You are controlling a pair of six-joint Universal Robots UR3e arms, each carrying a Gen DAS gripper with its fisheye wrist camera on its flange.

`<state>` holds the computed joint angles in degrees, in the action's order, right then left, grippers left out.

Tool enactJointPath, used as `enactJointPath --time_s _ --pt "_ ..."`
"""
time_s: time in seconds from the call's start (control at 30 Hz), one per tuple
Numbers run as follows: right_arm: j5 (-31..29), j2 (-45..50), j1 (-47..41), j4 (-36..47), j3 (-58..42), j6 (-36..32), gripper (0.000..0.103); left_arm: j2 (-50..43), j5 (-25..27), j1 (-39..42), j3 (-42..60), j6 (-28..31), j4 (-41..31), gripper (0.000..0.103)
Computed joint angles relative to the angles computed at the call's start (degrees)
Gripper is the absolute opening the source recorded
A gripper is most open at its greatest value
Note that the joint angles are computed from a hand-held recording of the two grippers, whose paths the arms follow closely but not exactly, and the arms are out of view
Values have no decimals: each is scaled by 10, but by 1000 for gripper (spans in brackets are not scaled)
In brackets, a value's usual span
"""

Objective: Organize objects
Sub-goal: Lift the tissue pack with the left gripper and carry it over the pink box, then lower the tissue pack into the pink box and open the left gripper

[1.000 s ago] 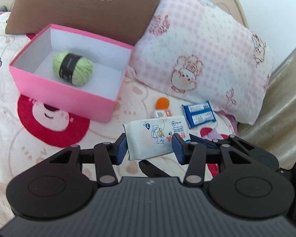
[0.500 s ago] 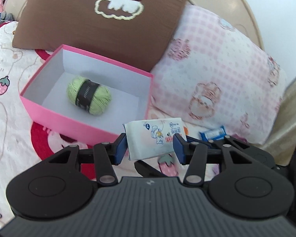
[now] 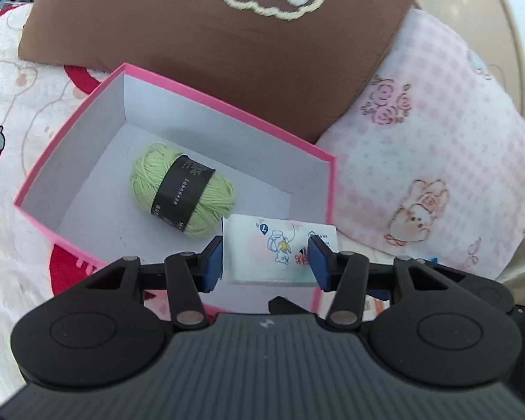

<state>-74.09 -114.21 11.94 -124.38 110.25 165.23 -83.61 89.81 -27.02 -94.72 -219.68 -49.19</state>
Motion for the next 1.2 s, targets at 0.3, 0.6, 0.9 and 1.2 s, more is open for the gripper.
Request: enactJointPath --time_s 0.3,0.6,0.9,1.2 --pt "-33 88 33 -47 -4 62 47 -43 -37 48 -37 13 39 51" --pt "-14 174 55 -9 -71 83 47 -45 -26 71 -71 33 54 47" --pt "-57 256 66 28 -150 95 47 -90 -38 83 -51 64 63 38" --pt "-114 322 99 54 -219 79 46 -89 -73 104 -84 48 88 38"
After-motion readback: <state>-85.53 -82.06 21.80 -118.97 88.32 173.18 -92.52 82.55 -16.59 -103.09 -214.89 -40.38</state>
